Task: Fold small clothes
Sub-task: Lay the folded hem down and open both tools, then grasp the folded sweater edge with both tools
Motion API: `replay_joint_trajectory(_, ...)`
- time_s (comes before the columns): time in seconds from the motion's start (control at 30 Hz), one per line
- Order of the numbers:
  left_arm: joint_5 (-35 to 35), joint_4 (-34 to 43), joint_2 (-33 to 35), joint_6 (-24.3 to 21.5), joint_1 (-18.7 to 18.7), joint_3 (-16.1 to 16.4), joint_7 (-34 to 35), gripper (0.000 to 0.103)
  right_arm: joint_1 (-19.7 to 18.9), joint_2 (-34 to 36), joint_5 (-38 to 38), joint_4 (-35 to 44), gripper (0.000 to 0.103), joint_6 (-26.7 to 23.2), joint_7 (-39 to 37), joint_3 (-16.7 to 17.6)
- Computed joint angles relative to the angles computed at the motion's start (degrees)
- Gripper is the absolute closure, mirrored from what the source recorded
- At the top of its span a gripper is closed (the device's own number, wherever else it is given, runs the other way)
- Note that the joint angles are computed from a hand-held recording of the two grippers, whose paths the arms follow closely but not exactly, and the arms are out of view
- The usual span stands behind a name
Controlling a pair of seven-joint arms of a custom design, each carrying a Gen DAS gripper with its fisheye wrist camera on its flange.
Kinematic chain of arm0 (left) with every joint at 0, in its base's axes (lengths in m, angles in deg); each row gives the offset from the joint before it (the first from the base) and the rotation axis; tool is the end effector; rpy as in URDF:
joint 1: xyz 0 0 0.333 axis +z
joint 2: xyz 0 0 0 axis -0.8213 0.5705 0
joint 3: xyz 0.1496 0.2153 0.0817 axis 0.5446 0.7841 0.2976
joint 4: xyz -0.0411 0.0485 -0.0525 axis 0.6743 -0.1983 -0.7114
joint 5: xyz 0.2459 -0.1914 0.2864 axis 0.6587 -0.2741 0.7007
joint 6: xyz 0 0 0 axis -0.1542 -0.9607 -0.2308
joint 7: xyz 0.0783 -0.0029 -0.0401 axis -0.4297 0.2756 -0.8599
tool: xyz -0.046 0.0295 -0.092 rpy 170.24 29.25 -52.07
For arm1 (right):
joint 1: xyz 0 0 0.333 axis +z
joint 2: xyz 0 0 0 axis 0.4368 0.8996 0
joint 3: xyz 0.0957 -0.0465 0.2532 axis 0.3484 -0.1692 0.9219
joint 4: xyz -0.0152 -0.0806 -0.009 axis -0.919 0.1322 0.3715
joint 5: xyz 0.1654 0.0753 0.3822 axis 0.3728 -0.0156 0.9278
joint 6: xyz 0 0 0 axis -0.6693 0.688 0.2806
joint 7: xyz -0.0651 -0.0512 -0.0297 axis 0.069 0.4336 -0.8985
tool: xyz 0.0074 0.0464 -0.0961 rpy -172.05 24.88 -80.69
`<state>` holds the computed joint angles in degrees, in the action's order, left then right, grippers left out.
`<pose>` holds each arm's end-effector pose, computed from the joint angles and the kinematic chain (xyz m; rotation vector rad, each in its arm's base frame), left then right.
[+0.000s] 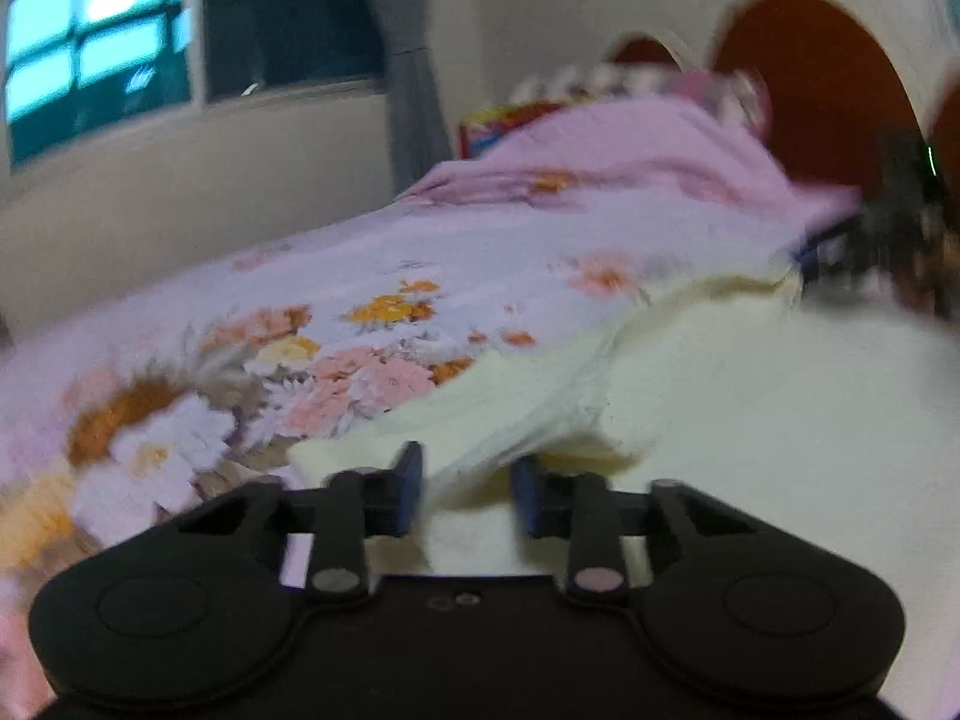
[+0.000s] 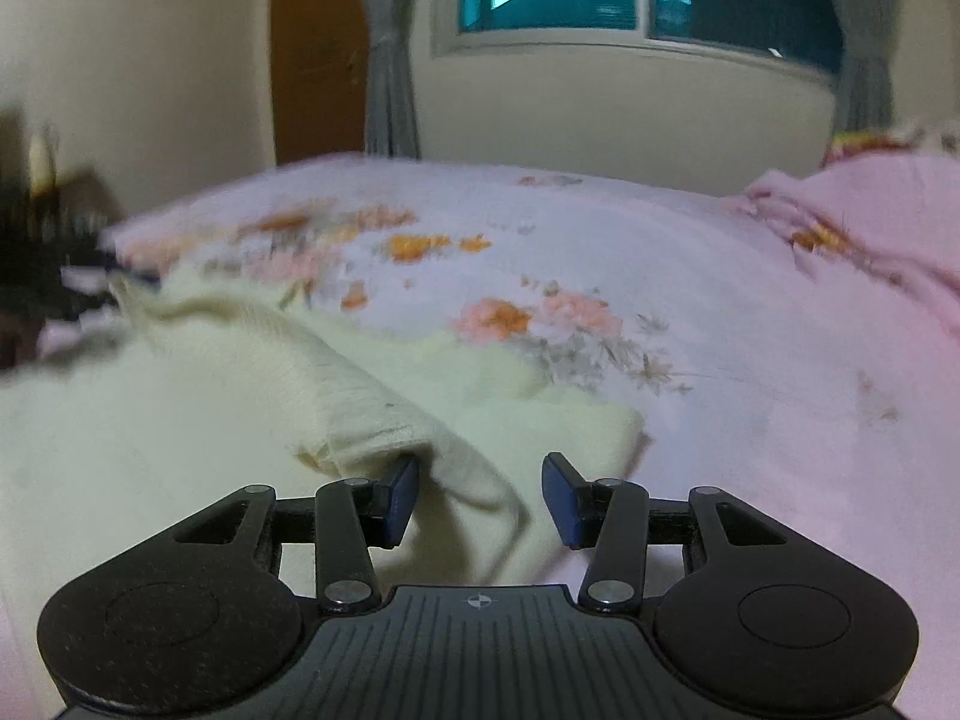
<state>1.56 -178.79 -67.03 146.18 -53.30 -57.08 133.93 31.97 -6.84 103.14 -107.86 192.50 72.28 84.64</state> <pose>0.6441 -0.0272 0.4551 -1.1349 1.9996 -1.1444 0.6752 0.1592 0.4339 -1.8813 0.9795 -0.4039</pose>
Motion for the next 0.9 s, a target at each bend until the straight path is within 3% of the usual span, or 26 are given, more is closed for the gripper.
replay_joint_trajectory(0.03,3.03,2.04,1.84,-1.20,0.04,0.57,-6.77,0.094,0.25,1.74,-1.76,2.27,0.097,-1.73,5.06,-0.66)
replay_joint_trajectory(0.07,5.84,4.86,4.18,-3.94,0.54,1.15,-14.33,0.094,-0.07,3.66,-1.68,4.68,0.097,-2.99,9.77,-0.77)
replay_joint_trajectory(0.13,13.03,8.67,7.79,-4.76,0.69,1.69,-27.24,0.094,-1.10,6.88,-1.89,8.67,0.097,-5.73,18.79,-0.72)
replay_joint_trajectory(0.23,15.36,11.31,10.02,-8.39,2.74,0.89,-36.36,0.090,-3.20,8.42,0.56,10.11,0.097,-6.19,23.38,1.02)
replay_joint_trajectory(0.3,13.34,10.39,9.20,-8.62,4.54,-0.84,-35.08,0.078,-4.29,8.21,1.97,9.74,0.097,-7.11,25.60,1.63)
replay_joint_trajectory(0.43,14.35,9.71,8.74,-9.32,4.92,-1.69,-32.95,0.075,-4.30,7.14,3.04,8.44,0.096,-6.95,24.37,1.55)
replay_joint_trajectory(0.53,13.94,10.81,9.60,-8.64,4.97,-2.39,-32.38,0.078,-3.21,7.89,1.23,9.58,0.096,-5.27,24.54,1.42)
replay_joint_trajectory(0.7,16.46,10.29,9.86,-5.67,4.18,-2.94,-32.24,0.094,-2.36,8.58,-3.93,9.98,0.096,-2.70,25.61,2.00)
replay_joint_trajectory(0.73,15.46,9.87,9.62,-5.29,4.47,-3.31,-31.35,0.094,-2.96,8.14,-2.78,9.38,0.091,-2.05,24.23,2.82)
replay_joint_trajectory(0.83,14.42,9.64,9.50,-5.61,4.76,-3.38,-30.87,0.092,-3.81,6.45,0.82,7.14,0.041,-0.45,17.33,4.28)
replay_joint_trajectory(0.9,14.62,9.93,9.60,-6.34,4.79,-3.19,-31.85,0.088,-2.77,6.00,0.06,6.60,0.040,0.57,15.02,3.86)
